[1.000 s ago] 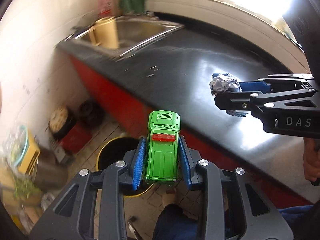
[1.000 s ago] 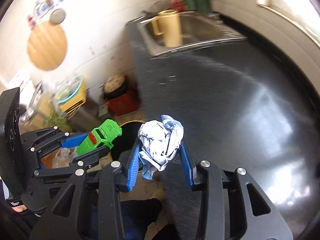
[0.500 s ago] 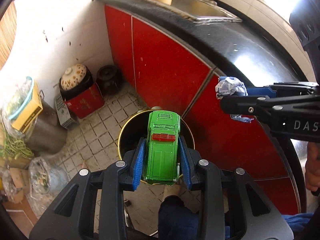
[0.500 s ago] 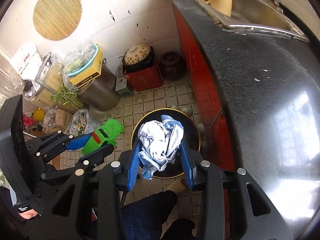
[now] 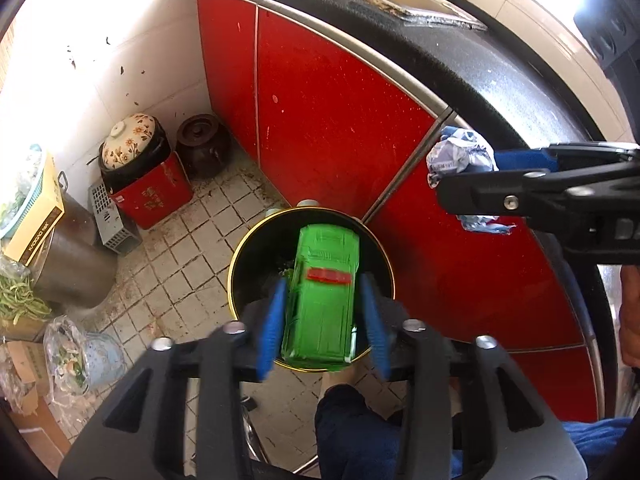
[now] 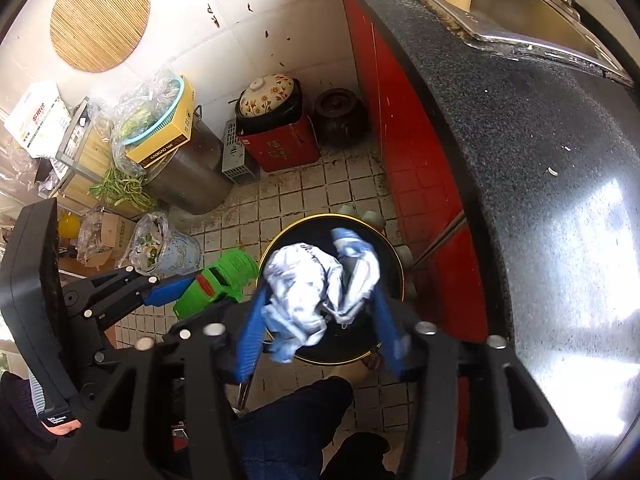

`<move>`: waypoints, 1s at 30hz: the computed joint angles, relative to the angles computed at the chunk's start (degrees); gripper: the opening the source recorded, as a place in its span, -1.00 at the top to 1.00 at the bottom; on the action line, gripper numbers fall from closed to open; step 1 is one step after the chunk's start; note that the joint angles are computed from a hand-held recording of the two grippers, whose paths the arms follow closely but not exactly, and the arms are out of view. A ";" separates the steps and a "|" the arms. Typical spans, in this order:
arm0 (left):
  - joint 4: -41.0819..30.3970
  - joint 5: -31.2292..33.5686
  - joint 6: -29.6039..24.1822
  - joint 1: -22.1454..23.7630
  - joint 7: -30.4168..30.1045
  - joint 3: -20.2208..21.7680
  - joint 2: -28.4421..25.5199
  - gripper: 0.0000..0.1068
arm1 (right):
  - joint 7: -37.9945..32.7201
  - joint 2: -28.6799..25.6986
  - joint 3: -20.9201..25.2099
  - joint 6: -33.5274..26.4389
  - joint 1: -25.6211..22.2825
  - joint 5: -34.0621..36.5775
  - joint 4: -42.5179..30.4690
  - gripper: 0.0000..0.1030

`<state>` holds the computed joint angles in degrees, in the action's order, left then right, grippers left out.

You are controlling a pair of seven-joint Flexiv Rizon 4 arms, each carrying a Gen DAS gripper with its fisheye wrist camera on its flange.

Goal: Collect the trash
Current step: 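Carry toy car and foil over the bin and open both grippers, then move both grippers back over the counter items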

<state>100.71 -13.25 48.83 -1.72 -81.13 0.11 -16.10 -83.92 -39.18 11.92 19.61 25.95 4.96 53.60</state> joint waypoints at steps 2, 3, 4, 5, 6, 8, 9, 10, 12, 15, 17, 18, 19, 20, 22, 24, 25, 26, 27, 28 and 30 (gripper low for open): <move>0.08 0.05 0.32 -0.01 -0.19 0.02 -0.23 -0.14 | -0.17 -0.27 0.04 -0.45 -0.14 0.10 -0.44 -0.38; 0.19 -0.23 0.53 0.04 -0.15 -0.07 -0.27 -0.16 | -0.16 -0.26 0.05 -0.61 -0.21 0.19 -0.50 -0.41; 0.19 -0.26 0.51 0.01 -0.23 -0.09 -0.32 -0.16 | -0.18 -0.12 -0.01 -0.49 -0.27 0.19 -0.39 -0.41; 0.02 -0.04 0.34 -0.06 -0.41 -0.04 -0.37 -0.16 | -0.27 0.08 -0.01 -0.32 -0.37 0.24 -0.20 -0.41; -0.05 0.10 0.39 -0.14 -0.53 -0.03 -0.35 -0.17 | -0.42 0.28 0.03 -0.26 -0.48 0.32 -0.02 -0.43; -0.36 0.50 0.35 -0.30 -0.78 0.02 -0.38 -0.26 | -0.67 0.91 0.08 0.14 -0.63 0.40 0.67 -0.44; -0.53 0.84 0.30 -0.44 -0.93 0.05 -0.24 -0.28 | -0.85 1.13 0.11 0.22 -0.73 0.43 0.72 -0.44; -0.77 1.21 0.15 -0.58 -1.01 0.07 -0.08 -0.31 | -1.09 1.61 0.15 0.58 -0.91 0.52 1.24 -0.45; -1.45 2.16 -0.02 -0.88 -1.42 0.19 0.14 -0.48 | -1.28 3.12 0.02 1.82 -1.29 0.45 2.78 -0.51; -3.76 5.75 -1.04 -2.14 -3.86 0.76 0.56 -0.76 | -1.16 6.56 -0.16 4.24 -2.64 0.75 6.14 -0.61; -5.87 8.07 -1.96 -3.02 -4.95 0.68 0.77 -0.80 | -0.32 9.53 -0.63 6.38 -3.72 0.56 9.11 -0.73; -6.87 8.40 -2.35 -3.40 -4.79 0.24 0.83 -0.80 | 0.65 11.49 -1.06 7.92 -4.45 0.42 11.10 -0.81; -7.96 8.68 -2.95 -3.75 -4.70 -0.14 0.65 -0.80 | 1.66 13.22 -1.39 9.31 -5.21 0.37 12.90 -0.86; -8.98 8.86 -3.51 -4.13 -4.38 -0.55 0.38 -0.80 | 3.00 15.54 -1.97 10.98 -6.20 0.06 15.38 -0.86; -11.44 8.71 -4.20 -5.25 -3.25 -1.83 -0.54 -0.80 | 5.37 18.92 -3.05 13.28 -7.62 -1.52 19.17 -0.86; -14.29 7.20 -4.19 -6.41 -0.99 -3.68 -2.14 -0.80 | 9.07 23.30 -4.68 15.77 -9.42 -4.30 24.37 -0.86; -15.31 6.50 -3.77 -7.14 -0.01 -4.43 -2.82 -0.80 | 10.75 25.02 -5.22 16.59 -10.32 -5.54 26.54 -0.86; -16.68 5.66 -3.64 -7.89 1.11 -5.27 -3.80 -0.80 | 12.99 27.22 -5.96 17.66 -11.45 -7.04 29.24 -0.86; -18.57 4.79 -4.20 -8.68 2.51 -6.21 -5.02 -0.80 | 14.93 28.89 -6.44 18.32 -12.44 -8.42 31.37 -0.86; -20.95 4.12 -5.01 -9.67 4.21 -7.26 -6.58 -0.80 | 17.50 30.77 -7.14 18.42 -13.50 -10.52 33.70 -0.86; -25.45 2.70 -6.44 -11.77 7.13 -8.97 -9.53 -0.81 | 21.88 34.35 -8.08 18.88 -16.05 -13.29 38.07 -0.86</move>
<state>75.26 -10.55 42.39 -13.50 -74.00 -8.86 -25.64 -62.05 -4.83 3.84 38.49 9.90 -8.34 91.67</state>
